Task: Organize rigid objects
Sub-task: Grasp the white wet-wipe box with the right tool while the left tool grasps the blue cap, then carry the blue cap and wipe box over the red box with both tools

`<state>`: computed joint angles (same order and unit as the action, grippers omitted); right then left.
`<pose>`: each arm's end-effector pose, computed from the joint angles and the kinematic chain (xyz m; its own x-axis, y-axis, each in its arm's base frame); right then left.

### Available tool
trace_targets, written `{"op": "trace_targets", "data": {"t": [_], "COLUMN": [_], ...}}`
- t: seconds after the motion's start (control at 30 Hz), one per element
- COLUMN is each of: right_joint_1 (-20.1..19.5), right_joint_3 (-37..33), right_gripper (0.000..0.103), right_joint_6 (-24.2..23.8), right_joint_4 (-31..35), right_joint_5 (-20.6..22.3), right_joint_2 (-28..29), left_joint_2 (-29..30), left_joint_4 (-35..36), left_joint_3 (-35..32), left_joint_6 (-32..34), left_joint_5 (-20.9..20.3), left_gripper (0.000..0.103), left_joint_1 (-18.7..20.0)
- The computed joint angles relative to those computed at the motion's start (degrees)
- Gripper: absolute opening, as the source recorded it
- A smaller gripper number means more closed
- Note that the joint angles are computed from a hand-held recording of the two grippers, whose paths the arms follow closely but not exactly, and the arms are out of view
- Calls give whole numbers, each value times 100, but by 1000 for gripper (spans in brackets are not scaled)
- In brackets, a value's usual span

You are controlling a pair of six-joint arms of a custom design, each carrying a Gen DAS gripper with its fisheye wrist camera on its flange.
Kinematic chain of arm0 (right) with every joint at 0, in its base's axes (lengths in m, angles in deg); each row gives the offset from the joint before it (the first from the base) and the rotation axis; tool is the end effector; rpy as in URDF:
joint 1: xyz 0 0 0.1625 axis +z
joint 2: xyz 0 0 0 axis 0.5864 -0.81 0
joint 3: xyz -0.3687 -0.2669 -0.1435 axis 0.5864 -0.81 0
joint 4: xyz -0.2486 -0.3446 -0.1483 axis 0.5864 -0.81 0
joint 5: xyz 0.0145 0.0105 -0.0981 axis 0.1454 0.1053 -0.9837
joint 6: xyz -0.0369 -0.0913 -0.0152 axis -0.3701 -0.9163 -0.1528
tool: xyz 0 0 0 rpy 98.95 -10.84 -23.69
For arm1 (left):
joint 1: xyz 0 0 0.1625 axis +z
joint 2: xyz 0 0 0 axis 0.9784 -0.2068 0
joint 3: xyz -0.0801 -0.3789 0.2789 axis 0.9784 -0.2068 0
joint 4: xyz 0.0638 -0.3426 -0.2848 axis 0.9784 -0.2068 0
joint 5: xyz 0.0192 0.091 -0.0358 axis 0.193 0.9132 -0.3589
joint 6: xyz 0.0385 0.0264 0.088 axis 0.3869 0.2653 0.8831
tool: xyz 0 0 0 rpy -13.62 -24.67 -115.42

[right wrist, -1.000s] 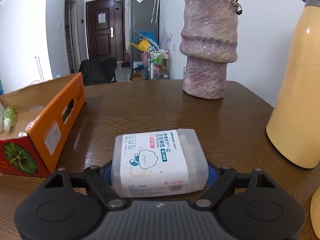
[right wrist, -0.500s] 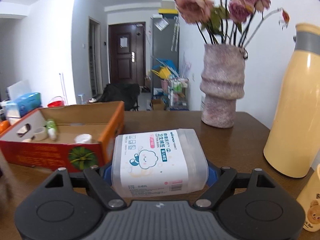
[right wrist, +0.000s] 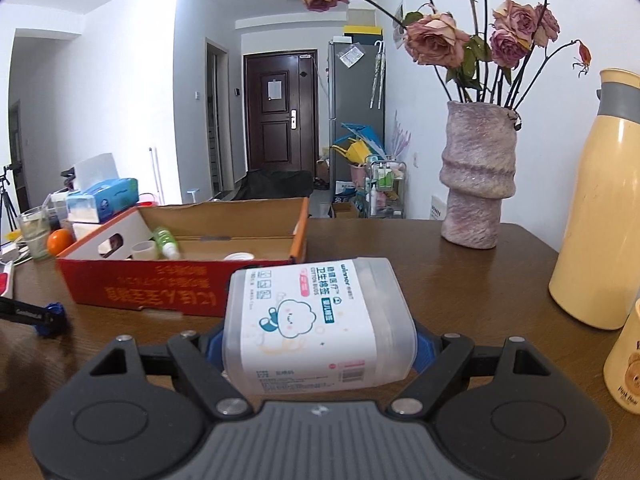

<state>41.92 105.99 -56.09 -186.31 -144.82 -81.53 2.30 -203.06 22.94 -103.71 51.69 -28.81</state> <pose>-0.0008 -0.6646 0.3297 -0.7043 -0.2599 0.6606 -0.6987 0.4182 -0.5804 -0.2671 -0.6581 0.0316 -0.6801 -0.3339 -0.6527 0.3499 0.6345 -0.6892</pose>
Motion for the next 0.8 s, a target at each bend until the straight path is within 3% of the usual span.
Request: {"op": "trace_targets", "data": {"t": [0.1, 0.8], "right_joint_1": [29, 199], "right_joint_3": [168, 805], "right_gripper": [83, 83], "right_joint_6": [-22, -82], "right_joint_4": [-74, -316], "right_joint_5": [-11, -16], "right_joint_2": [-44, -179], "left_joint_2": [6, -70], "left_joint_4": [-470, -1718], "left_joint_3": [121, 770], "left_joint_6": [304, 888], "left_joint_5": [31, 91], "left_gripper": [54, 54], "left_joint_1": [-86, -658]}}
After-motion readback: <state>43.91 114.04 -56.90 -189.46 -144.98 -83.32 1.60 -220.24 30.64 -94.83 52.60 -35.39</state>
